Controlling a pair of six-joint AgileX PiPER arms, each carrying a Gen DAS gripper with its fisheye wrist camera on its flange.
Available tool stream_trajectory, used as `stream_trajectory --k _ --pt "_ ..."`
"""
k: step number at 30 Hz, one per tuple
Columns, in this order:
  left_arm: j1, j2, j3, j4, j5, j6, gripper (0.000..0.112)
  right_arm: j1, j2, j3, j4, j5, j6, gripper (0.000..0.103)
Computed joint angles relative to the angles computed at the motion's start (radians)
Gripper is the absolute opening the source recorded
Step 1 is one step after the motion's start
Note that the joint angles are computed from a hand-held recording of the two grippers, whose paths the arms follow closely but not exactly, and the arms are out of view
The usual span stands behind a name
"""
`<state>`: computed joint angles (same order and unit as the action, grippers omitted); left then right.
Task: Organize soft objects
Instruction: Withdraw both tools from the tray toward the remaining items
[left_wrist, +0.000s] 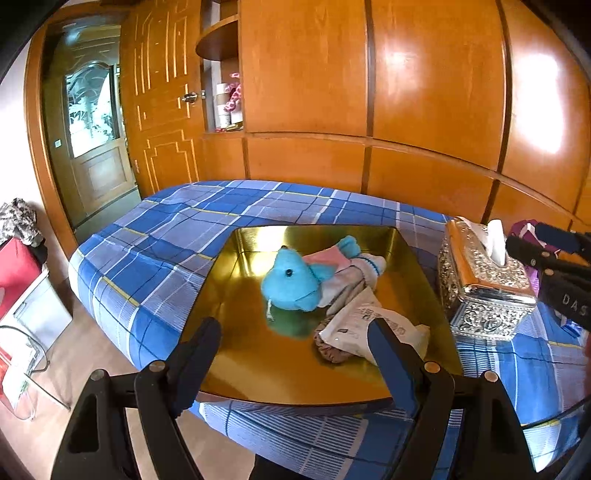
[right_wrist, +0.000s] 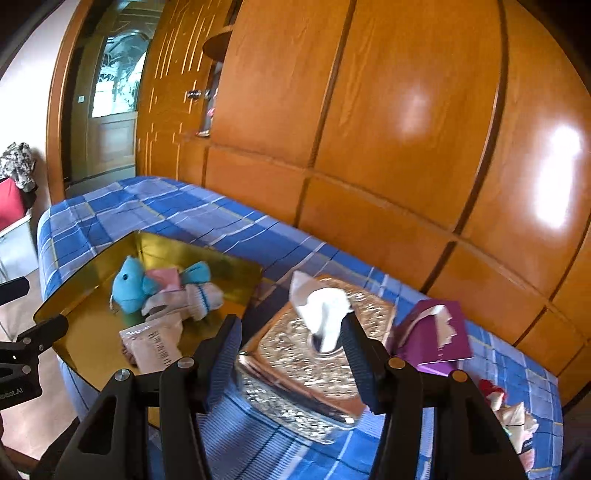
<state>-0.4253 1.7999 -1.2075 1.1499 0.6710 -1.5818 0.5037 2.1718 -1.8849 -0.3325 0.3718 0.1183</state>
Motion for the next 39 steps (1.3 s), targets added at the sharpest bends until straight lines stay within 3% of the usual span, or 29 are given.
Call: stream_trajectory --k 12,22,32,36,39 --pt "-0.059 0.03 -0.09 -0.033 0.01 0.104 0.082 -0.062 -0.072 0.115 -0.146 -0.078 0.157 0.057" --pt "-0.115 0.087 -0.226 -0.1 -0.014 0.272 0.082 -0.168 -0.074 0.12 -0.18 -0.073 0.212 0.057" --pt "-0.188 0.242 -0.534 -0.357 -0.06 0.69 0.082 -0.418 0.011 -0.01 -0.075 0.065 0.184 0.057" --pt "-0.211 0.351 -0.743 -0.531 -0.025 0.922 0.082 -0.545 0.089 -0.154 0.021 0.159 0.189 0.057" --pt "-0.229 0.466 -0.97 -0.673 0.06 1.097 0.082 -0.638 0.188 -0.338 0.072 0.257 0.247 0.057"
